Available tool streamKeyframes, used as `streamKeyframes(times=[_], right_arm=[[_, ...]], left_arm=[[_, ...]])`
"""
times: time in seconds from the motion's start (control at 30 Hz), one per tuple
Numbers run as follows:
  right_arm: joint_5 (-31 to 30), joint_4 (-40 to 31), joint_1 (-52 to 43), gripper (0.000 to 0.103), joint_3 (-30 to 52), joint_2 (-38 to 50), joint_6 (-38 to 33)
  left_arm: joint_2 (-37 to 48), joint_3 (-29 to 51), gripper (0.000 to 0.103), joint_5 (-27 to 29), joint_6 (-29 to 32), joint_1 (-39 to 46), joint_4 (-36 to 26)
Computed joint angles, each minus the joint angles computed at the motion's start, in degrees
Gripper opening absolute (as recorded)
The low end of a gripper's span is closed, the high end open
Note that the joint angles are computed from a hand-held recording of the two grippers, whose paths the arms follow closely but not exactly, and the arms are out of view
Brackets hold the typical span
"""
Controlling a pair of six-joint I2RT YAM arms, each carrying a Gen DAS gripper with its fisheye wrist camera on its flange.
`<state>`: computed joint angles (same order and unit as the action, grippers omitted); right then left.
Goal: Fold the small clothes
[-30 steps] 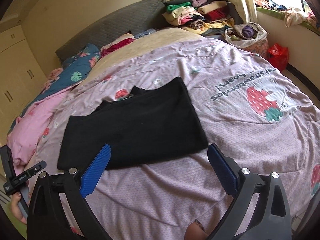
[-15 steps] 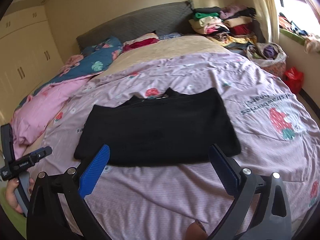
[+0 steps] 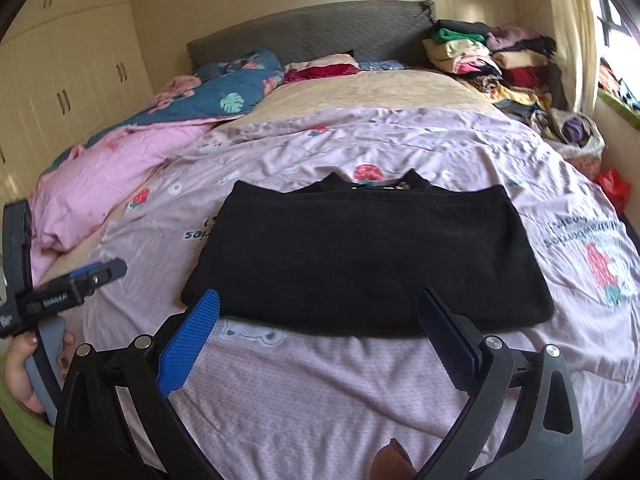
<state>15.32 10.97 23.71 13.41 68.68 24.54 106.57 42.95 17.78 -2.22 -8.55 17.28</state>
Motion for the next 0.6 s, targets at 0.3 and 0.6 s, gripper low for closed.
streamKeyframes(times=[0.3, 0.6], right_arm=[[5.35, 5.97, 7.89, 0.098, 7.82, 18.05, -0.17], [10.9, 7.43, 13.4, 0.098, 16.02, 32.65, -5.25]], left_arm=[[5.0, 7.09, 0.093, 0.32, 0.87, 2.09, -1.46], [12.53, 18.06, 0.093, -2.64, 2.82, 0.34, -6.5]])
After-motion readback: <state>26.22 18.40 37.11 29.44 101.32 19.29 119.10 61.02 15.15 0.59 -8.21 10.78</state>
